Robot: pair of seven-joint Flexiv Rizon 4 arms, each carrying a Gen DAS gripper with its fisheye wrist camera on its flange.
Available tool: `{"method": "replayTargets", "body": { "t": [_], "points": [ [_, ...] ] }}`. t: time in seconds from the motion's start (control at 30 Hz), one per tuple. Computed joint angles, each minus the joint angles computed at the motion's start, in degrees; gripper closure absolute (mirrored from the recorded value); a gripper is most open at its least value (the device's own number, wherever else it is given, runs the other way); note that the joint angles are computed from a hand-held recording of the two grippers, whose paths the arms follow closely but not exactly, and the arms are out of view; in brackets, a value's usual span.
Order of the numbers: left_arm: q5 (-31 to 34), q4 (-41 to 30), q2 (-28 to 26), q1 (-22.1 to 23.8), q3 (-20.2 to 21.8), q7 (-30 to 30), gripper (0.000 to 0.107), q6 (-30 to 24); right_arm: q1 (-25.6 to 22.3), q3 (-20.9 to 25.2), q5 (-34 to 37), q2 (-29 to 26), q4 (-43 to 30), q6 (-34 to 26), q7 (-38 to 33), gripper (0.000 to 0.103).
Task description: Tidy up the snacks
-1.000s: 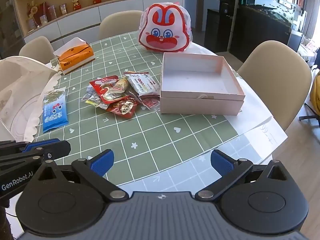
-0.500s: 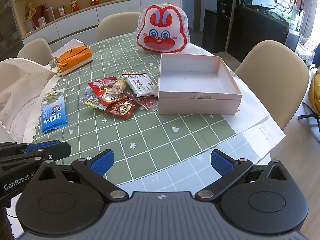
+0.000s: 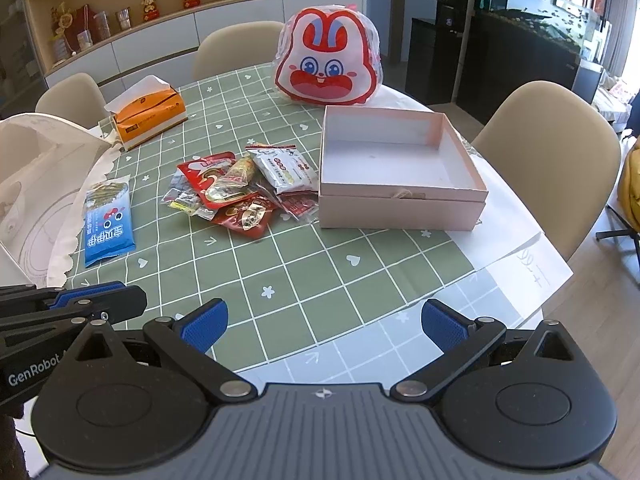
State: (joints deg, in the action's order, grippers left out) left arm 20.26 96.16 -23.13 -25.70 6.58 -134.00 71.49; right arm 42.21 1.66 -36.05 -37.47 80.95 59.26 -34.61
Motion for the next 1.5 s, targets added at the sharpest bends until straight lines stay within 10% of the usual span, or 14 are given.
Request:
{"method": "replayTargets", "body": {
  "t": [1.5],
  "points": [
    [-3.1,1.0,-0.2,1.9,-1.1,1.1,0.090,-1.1,0.2,0.0,0.3,-1.3,-1.1,-0.7,-0.8,0.000]
  ]
}}
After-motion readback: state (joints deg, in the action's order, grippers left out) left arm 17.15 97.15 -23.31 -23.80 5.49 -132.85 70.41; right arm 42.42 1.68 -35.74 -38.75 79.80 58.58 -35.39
